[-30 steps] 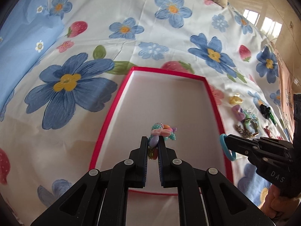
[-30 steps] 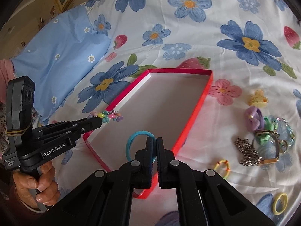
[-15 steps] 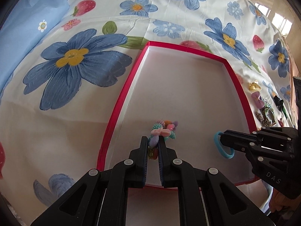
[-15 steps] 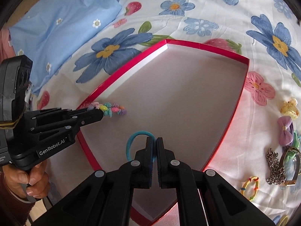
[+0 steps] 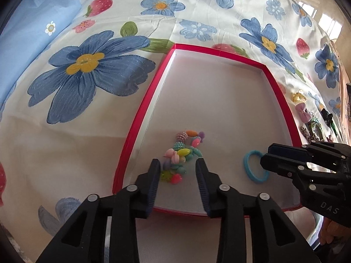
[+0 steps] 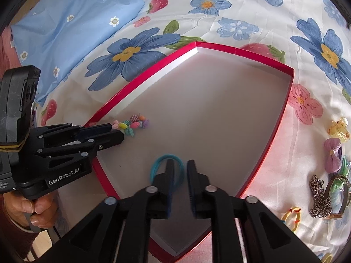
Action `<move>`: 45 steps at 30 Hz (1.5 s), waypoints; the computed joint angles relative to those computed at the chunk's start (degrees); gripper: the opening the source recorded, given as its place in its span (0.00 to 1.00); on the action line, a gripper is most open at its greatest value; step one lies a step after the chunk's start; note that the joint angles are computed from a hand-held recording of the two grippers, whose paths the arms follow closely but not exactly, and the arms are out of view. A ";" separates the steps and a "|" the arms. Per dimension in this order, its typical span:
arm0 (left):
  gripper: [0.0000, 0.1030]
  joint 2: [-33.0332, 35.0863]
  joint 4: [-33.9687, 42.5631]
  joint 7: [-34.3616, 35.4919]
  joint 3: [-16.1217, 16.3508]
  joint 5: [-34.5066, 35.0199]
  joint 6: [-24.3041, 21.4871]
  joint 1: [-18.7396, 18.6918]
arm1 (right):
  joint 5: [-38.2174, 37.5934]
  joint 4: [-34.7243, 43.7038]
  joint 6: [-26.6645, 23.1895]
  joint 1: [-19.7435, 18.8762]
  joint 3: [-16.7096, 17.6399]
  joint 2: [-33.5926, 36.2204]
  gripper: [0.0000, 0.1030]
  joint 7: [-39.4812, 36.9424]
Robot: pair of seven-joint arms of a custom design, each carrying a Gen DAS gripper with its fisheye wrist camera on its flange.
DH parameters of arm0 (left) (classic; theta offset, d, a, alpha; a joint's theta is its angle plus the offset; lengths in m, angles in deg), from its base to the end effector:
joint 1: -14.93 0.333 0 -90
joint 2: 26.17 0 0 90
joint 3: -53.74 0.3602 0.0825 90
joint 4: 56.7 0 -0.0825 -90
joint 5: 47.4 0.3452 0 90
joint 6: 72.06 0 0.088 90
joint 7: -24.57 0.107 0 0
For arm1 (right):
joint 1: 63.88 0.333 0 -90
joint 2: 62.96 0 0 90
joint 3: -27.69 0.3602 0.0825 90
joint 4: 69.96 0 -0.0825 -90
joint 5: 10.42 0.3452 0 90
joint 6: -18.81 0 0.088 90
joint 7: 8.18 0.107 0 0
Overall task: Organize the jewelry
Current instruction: 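Open both tools to drop the bracelet and hair tie in the box, then withdraw both tools from the box toward the remaining jewelry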
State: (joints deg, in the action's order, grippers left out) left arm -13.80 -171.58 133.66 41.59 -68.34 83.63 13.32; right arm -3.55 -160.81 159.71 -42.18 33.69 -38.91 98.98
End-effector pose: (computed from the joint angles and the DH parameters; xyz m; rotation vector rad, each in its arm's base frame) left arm 0.5964 -0.1233 0.4719 -1.7436 2.2699 -0.7789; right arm 0.6221 0.3113 0.5015 -1.9700 1.8013 -0.0672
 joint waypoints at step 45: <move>0.66 -6.09 2.32 9.63 -1.28 -11.58 -4.73 -7.84 | -25.18 -42.18 15.35 -13.04 -0.67 -35.25 0.50 39.52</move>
State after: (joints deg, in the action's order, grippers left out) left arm -19.89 -169.27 143.29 40.32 -79.92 78.89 5.48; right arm -28.73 -202.99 175.06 -55.22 33.03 -74.16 138.50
